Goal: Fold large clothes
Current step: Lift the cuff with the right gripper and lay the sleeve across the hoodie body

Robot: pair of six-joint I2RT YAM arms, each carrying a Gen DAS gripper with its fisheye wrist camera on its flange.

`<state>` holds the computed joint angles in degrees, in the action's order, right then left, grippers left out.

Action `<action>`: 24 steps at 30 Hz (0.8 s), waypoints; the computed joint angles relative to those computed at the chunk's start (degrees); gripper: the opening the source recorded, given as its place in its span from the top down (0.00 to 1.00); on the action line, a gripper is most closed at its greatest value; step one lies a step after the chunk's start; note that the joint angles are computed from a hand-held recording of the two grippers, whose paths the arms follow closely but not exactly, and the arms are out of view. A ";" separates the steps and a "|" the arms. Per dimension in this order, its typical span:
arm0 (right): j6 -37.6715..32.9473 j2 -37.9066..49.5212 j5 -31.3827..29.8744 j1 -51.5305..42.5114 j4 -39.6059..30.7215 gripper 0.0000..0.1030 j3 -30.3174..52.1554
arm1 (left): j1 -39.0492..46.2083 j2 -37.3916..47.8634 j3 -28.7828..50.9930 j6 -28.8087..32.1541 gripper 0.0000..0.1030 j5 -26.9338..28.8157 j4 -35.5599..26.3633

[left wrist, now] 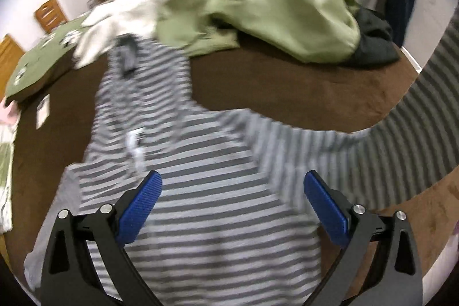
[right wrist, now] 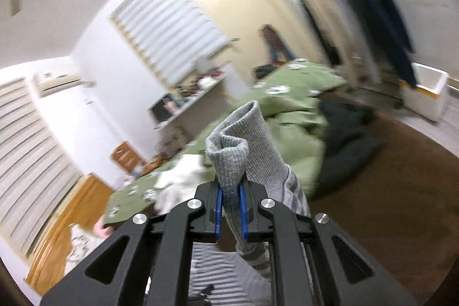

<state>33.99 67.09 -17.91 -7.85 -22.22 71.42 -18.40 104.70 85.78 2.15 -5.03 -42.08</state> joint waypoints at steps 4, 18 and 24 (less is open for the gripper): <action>3.54 5.35 3.92 11.52 2.81 0.90 6.45 | 7.78 -6.22 -4.44 3.51 0.06 -0.31 -0.56; 4.47 43.77 12.78 44.41 -3.30 0.90 47.27 | 41.94 -10.98 -7.84 16.17 0.06 3.89 -1.15; 6.42 64.33 11.98 52.00 -11.18 0.90 68.23 | 53.32 -6.73 -6.09 20.28 0.06 4.96 0.67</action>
